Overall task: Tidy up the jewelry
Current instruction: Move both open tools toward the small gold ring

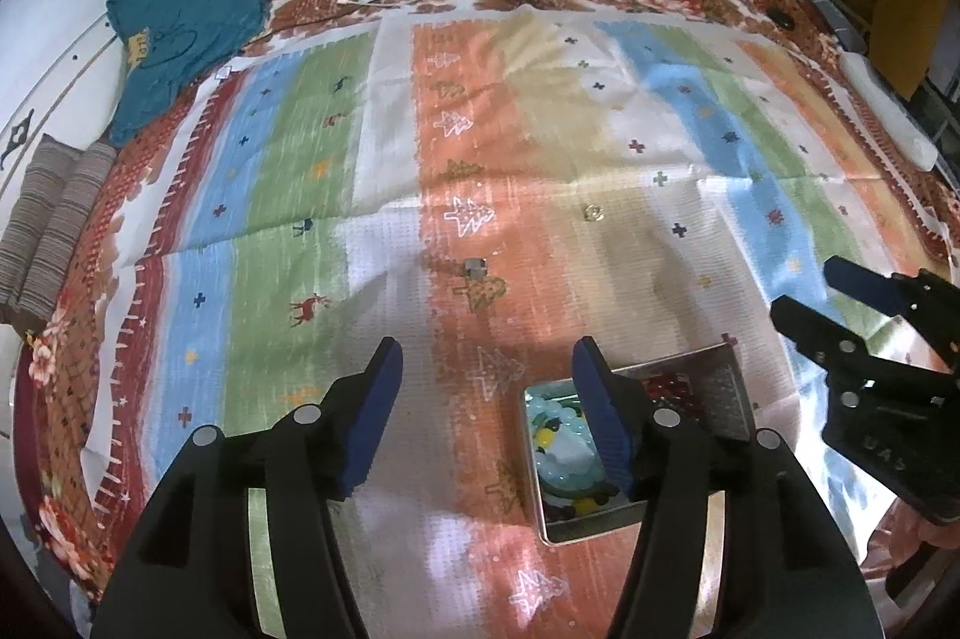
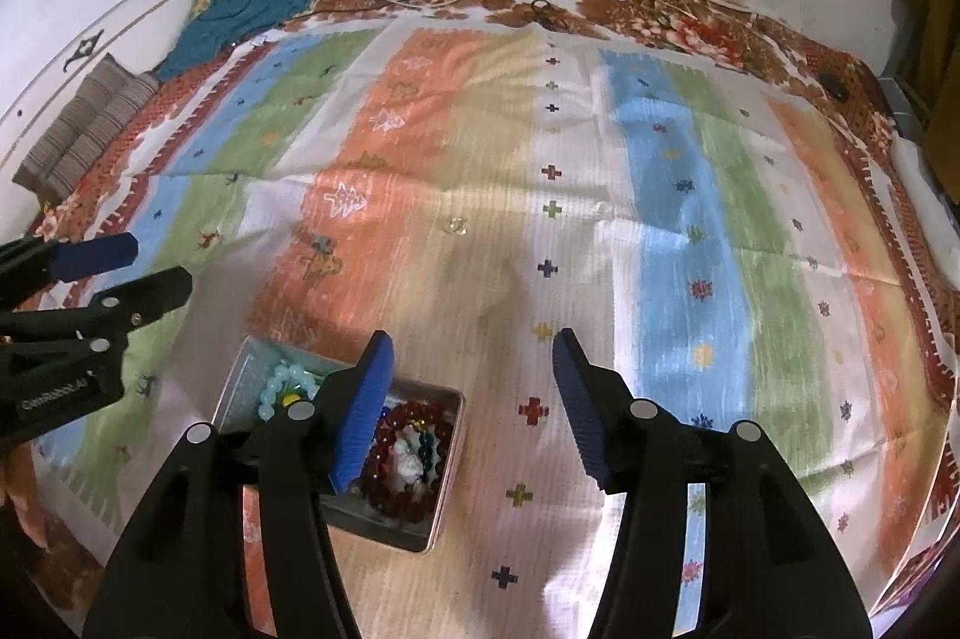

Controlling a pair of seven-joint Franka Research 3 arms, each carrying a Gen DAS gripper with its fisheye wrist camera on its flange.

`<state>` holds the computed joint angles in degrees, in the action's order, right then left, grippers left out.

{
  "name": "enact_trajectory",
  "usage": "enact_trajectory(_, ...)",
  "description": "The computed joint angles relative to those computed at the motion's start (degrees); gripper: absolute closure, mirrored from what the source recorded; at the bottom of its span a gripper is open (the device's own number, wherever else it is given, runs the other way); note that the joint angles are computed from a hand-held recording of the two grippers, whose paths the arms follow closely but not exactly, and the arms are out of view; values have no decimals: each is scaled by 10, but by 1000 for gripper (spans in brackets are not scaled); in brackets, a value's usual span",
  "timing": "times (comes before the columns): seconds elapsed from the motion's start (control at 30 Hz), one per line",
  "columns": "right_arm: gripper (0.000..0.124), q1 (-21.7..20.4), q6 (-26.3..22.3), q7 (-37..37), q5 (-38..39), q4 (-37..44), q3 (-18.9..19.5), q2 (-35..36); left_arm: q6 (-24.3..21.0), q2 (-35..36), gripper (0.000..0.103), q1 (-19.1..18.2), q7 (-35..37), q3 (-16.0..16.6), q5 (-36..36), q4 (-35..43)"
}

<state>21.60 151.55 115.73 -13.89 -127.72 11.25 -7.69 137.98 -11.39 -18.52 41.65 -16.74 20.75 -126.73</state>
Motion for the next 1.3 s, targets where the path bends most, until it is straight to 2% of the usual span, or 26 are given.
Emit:
enact_trajectory(0.23,65,-2,-6,7,-12,19,-5,24,5,21,40,7,-32,-4,32,15)
enact_trajectory(0.4,64,2,-12,10,-21,37,-14,47,-13,49,40,3,-17,0,36,34)
enact_trajectory(0.7,64,17,-32,22,-42,79,-32,90,-18,79,40,8,-13,10,33,52)
enact_trajectory(0.83,64,23,-32,58,-79,91,-41,102,-22,96,39,9,-9,13,34,62)
enact_trajectory(1.3,64,42,-54,37,-72,141,-61,157,-25,134,38,14,13,23,21,83)
